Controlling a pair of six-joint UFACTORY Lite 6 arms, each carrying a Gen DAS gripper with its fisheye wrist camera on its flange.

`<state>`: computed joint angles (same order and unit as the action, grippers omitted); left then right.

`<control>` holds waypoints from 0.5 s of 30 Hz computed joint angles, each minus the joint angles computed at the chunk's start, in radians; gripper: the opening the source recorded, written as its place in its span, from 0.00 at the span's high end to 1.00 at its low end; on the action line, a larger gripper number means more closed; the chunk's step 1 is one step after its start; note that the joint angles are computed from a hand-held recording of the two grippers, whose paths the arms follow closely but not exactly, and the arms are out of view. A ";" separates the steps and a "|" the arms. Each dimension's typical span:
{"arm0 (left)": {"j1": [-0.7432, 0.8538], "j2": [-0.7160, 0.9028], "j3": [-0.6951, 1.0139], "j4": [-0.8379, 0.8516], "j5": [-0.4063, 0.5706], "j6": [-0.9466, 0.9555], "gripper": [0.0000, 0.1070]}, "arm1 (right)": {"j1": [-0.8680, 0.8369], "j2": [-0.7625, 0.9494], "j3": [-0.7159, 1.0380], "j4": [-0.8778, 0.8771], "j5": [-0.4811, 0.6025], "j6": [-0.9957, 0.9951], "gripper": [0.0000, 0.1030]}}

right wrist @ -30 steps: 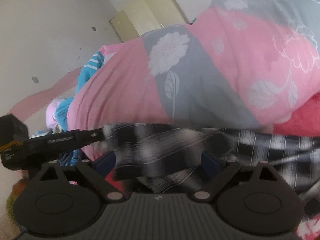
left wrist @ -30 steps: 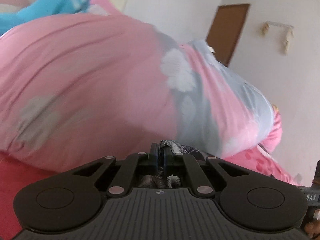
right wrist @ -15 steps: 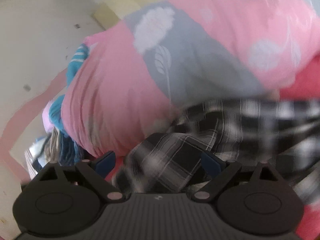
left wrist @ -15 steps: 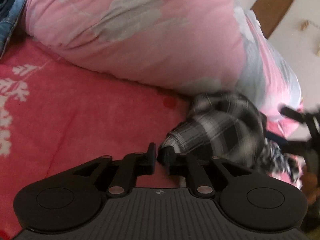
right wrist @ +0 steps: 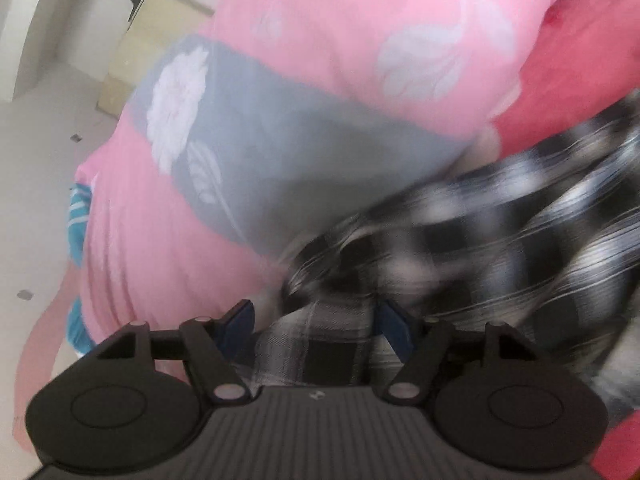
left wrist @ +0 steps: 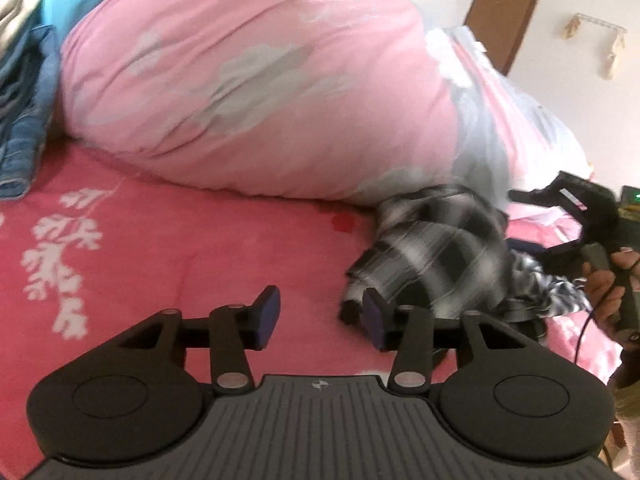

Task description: Fold clothes

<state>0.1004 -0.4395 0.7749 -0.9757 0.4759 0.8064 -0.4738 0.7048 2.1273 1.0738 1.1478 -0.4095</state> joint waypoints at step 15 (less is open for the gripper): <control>-0.359 0.233 0.165 0.008 -0.235 0.079 0.17 | 0.074 0.028 0.032 0.055 0.029 -0.062 0.79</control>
<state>-0.2581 -0.2061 0.9397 -0.9674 0.2414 0.8859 -0.3999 0.7332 2.1592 1.1283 1.1771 -0.4714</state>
